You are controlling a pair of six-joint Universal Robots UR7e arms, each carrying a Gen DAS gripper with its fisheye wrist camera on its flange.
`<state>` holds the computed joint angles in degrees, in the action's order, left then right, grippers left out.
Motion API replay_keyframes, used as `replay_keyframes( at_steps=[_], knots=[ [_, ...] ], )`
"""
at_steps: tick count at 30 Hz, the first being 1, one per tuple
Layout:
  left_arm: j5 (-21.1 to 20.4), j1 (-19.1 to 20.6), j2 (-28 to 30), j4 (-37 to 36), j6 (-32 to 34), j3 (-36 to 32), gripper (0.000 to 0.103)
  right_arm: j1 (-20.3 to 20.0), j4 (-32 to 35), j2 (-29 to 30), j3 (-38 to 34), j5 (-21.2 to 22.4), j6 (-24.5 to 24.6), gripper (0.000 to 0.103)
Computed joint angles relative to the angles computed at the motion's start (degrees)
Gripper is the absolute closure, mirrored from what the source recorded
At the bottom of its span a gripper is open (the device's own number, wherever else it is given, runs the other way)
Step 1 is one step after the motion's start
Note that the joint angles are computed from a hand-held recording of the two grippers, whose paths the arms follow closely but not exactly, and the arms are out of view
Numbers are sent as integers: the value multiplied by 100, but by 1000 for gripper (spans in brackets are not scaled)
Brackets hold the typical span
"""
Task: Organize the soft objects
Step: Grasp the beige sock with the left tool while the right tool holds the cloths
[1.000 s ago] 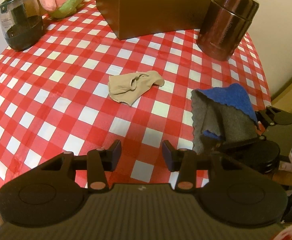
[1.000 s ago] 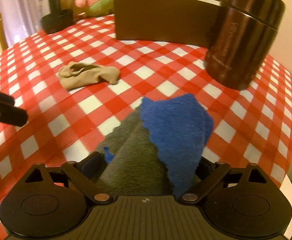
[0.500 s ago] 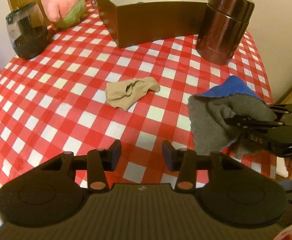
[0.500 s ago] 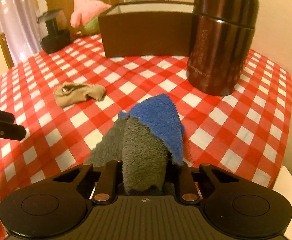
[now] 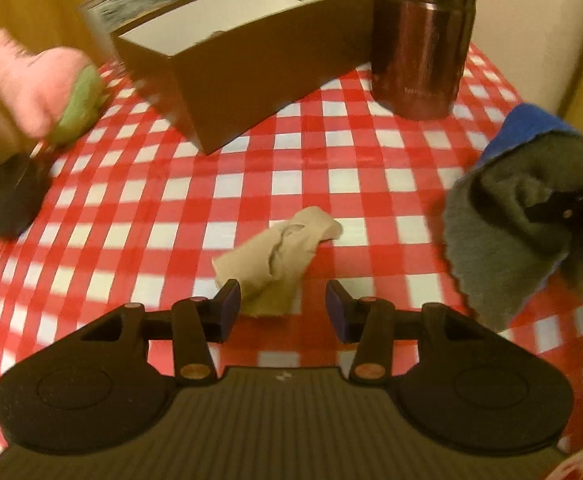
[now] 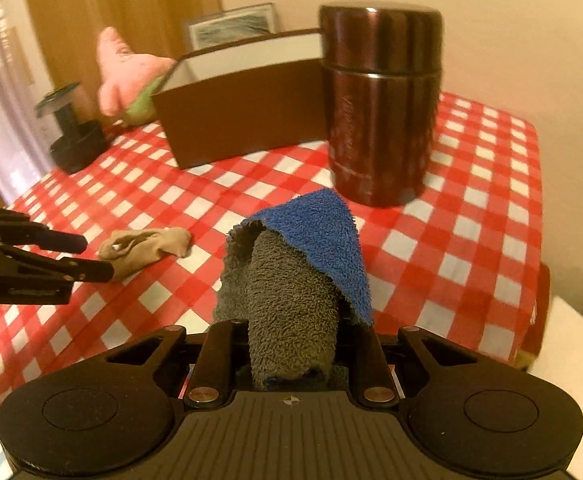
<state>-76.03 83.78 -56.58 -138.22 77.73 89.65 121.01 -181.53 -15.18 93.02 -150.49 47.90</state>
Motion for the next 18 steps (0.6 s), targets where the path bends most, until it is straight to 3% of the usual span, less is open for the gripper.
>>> replay_keyframes(
  at_steps=[10, 13, 18],
  knots=[
    [8, 27, 675, 859, 640, -901, 59, 9, 1450, 7, -369, -173, 1593, 84],
    [48, 27, 778, 1043, 641, -1059, 62, 17, 1741, -3, -450, -220, 1870, 84],
    [56, 35, 924, 1571, 430, -1403, 77, 9, 1899, -3, -567, -251, 1996, 84]
  ],
)
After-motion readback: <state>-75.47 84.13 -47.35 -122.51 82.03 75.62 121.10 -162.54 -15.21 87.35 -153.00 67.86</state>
